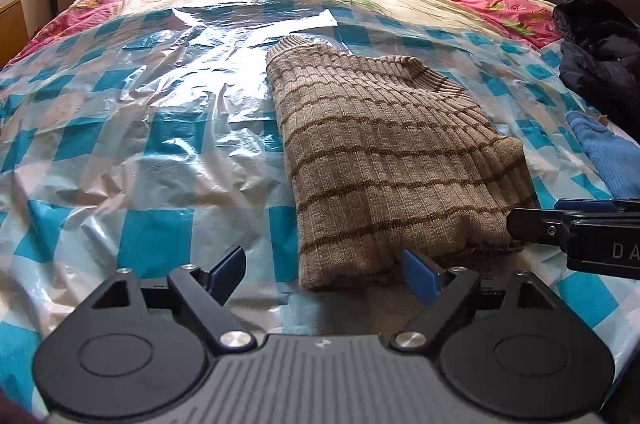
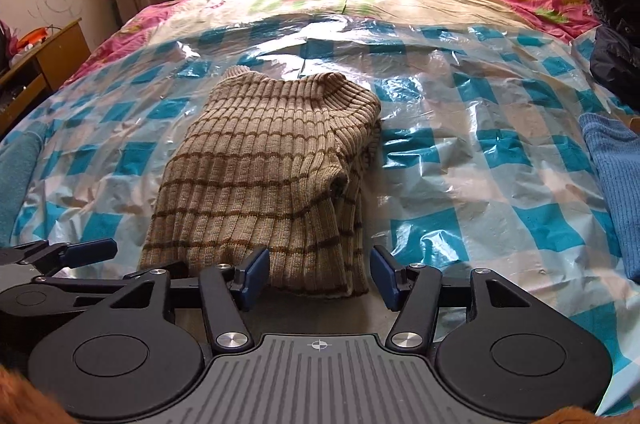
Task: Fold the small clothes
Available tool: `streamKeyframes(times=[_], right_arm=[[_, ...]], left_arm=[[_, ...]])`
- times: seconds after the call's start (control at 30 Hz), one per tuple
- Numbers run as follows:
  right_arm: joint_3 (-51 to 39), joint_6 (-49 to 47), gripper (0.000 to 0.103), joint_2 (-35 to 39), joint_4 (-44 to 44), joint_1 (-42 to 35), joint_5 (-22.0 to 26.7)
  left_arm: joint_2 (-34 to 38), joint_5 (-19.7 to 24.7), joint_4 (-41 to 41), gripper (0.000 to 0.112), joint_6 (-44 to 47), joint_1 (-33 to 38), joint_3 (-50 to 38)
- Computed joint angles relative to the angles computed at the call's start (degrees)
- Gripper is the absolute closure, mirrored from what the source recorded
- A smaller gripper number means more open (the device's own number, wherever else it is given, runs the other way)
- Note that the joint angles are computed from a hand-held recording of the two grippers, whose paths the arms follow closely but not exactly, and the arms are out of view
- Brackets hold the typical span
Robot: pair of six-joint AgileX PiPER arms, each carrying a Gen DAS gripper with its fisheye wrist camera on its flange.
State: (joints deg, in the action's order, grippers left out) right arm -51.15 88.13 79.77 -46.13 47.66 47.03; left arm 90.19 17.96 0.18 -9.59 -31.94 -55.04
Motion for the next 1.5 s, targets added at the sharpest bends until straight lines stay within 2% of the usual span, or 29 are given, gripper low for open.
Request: streamKeyframes(times=[0.27, 0.7, 1.5], right_arm=[[0.3, 3.7, 0.037, 0.0, -0.5, 4.1, 4.7], [0.1, 6.4, 0.026, 1.0, 0.3, 7.9, 8.3], [0.5, 10.2, 0.020, 0.4, 0.1, 10.9, 10.7]], left_arm=[[-1.3, -1.0, 0.4, 0.018, -0.6, 0.5, 2.1], [-2.2, -1.4, 2.2, 0.016, -2.2, 0.1, 3.3], [-2.4, 0.1, 10.2, 0.015, -9.9, -1.7, 3.8]])
